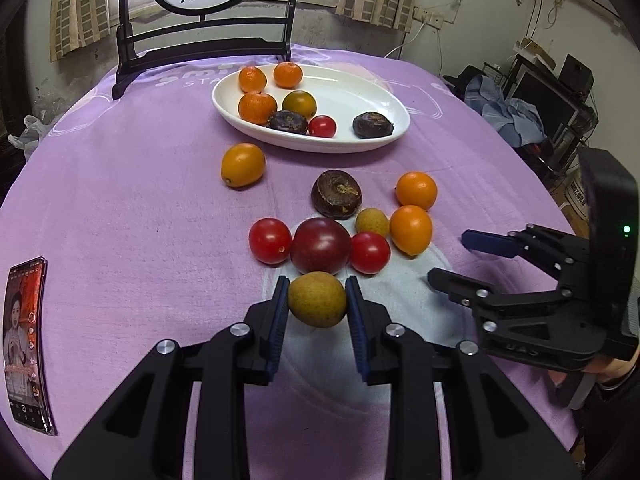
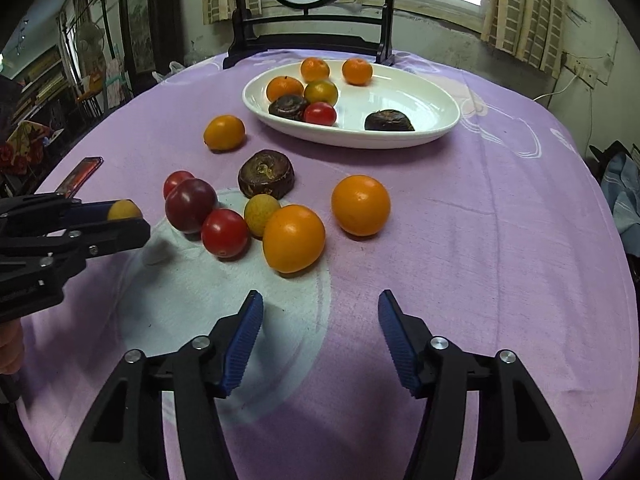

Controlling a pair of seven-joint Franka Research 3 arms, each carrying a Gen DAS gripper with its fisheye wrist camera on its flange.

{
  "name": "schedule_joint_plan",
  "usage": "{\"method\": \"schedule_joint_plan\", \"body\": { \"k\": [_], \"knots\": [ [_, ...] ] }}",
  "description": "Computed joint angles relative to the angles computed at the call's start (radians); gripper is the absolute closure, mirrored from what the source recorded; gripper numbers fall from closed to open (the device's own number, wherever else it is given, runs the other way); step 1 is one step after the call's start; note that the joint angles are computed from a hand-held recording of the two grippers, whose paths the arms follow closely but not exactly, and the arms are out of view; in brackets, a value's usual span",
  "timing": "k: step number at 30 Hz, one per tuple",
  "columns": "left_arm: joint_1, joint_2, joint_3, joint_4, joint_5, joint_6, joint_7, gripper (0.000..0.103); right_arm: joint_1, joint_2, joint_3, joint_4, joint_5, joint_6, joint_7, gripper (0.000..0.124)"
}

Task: Organize fruits
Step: 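Grasp the yellow-green fruit with the left gripper while the right grasps a mandarin, then carry both held fruits onto the white plate and open both grippers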

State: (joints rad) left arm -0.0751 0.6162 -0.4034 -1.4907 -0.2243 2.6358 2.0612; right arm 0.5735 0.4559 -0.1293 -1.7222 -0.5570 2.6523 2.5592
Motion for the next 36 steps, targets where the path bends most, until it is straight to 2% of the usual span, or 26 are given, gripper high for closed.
{"method": "schedule_joint_plan", "body": {
  "k": [6, 13, 17, 19, 27, 36],
  "knots": [
    [0.012, 0.018, -0.004, 0.024, -0.014, -0.018, 0.005, 0.075, -0.015, 0.062, 0.013, 0.089, 0.049, -0.04, -0.069, 0.066],
    [0.01, 0.039, 0.002, 0.055, -0.015, -0.038, -0.001, 0.075, -0.013, 0.126, -0.005, 0.182, 0.093, -0.053, -0.12, 0.07],
    [0.008, 0.044, 0.005, 0.062, -0.015, -0.045, -0.008, 0.075, -0.008, 0.141, -0.014, 0.206, 0.111, -0.051, -0.142, 0.087],
    [0.005, 0.044, 0.008, 0.061, -0.011, -0.045, -0.012, 0.075, 0.0, 0.144, -0.022, 0.211, 0.111, -0.059, -0.141, 0.087],
    [0.0, 0.03, 0.012, 0.047, 0.001, -0.034, -0.023, 0.075, 0.016, 0.105, -0.037, 0.158, 0.099, -0.047, -0.095, 0.087],
    [0.023, -0.041, -0.016, -0.045, -0.024, 0.017, 0.021, 0.075, 0.043, -0.025, -0.051, -0.005, -0.032, 0.012, 0.053, 0.087]
  ]
}}
